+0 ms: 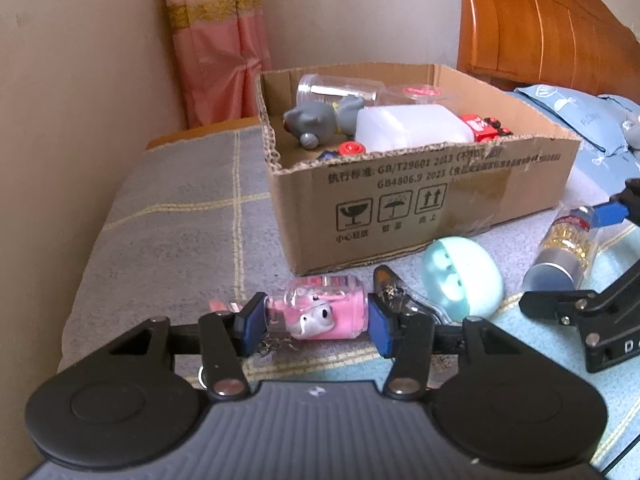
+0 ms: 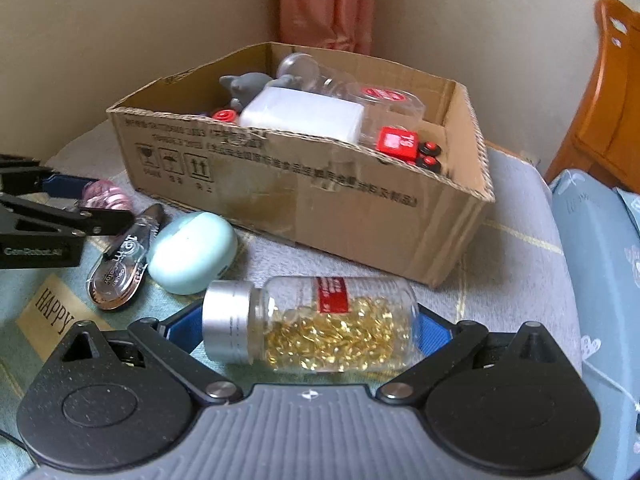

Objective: Organize rigid objects
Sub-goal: 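Close left gripper on pink keychain toy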

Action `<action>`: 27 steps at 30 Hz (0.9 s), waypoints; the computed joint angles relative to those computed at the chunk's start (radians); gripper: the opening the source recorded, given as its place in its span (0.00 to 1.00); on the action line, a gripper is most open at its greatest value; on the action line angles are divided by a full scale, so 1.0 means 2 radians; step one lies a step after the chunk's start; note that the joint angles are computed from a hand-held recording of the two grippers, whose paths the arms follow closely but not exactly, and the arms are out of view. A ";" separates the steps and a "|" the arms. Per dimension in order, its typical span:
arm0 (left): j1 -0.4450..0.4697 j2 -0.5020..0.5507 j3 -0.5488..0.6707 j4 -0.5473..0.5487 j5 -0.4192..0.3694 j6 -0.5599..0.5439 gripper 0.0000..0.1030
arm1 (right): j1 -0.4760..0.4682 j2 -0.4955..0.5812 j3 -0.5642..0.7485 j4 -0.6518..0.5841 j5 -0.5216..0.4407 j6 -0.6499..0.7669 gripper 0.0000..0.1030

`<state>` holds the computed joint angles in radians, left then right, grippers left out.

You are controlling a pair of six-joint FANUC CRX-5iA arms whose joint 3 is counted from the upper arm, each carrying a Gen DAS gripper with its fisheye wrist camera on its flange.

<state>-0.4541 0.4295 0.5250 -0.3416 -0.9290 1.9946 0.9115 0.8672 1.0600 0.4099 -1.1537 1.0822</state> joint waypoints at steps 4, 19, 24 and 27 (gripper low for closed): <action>0.004 0.000 -0.001 0.009 0.004 -0.007 0.50 | 0.001 0.008 0.017 0.000 -0.014 0.028 1.00; 0.026 -0.005 0.007 0.087 -0.024 -0.108 0.48 | -0.003 -0.014 0.016 -0.039 -0.030 0.059 0.94; 0.026 -0.014 0.012 0.093 -0.041 -0.139 0.48 | -0.003 -0.034 0.002 -0.047 -0.031 0.064 0.94; 0.030 -0.024 0.005 0.112 -0.040 -0.157 0.48 | -0.002 -0.044 -0.005 -0.044 -0.030 0.067 0.94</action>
